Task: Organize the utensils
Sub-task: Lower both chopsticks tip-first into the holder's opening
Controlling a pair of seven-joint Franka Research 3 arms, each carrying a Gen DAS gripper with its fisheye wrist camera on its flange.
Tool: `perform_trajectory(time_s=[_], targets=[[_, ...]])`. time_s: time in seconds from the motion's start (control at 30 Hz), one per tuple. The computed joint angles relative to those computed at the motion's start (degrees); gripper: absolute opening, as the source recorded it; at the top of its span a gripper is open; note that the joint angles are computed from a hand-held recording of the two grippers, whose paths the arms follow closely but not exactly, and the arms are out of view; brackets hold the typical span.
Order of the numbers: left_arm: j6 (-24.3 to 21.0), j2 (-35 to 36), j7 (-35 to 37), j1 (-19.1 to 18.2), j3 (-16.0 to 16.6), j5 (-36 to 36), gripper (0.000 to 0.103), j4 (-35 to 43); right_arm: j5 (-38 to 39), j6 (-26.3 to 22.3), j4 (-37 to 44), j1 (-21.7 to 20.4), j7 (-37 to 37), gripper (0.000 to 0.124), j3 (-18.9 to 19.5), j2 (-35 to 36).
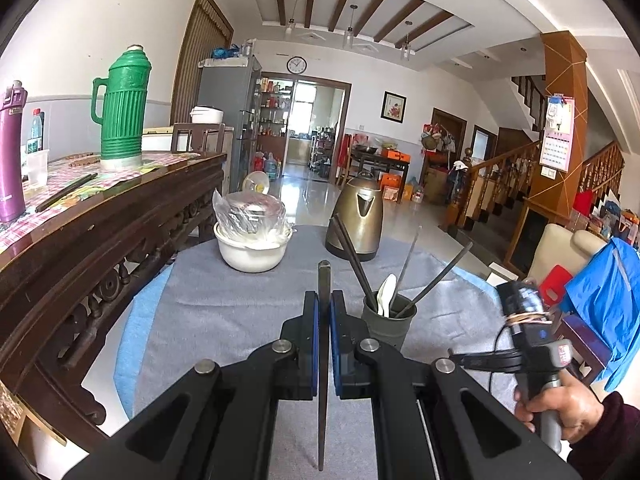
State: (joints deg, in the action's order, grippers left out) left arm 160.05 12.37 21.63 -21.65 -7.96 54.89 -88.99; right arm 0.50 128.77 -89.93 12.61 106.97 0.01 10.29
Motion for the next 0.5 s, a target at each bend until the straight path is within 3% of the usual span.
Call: perform_trajectory(time_s=[0.17, 0.5], targets=[[0.15, 0.15, -0.31, -0.35, 0.04, 0.72, 0.006, 0.62, 1.54, 8.29, -6.6, -0.59, -0.3, 0.006, 0.28, -7.08], [0.2, 1.95, 0.92, -0.87, 0.18, 0.43, 0.006, 4.14, -5.58, 23.4, -13.24, -2.31, 7.42, 0.006, 2.31, -15.36]])
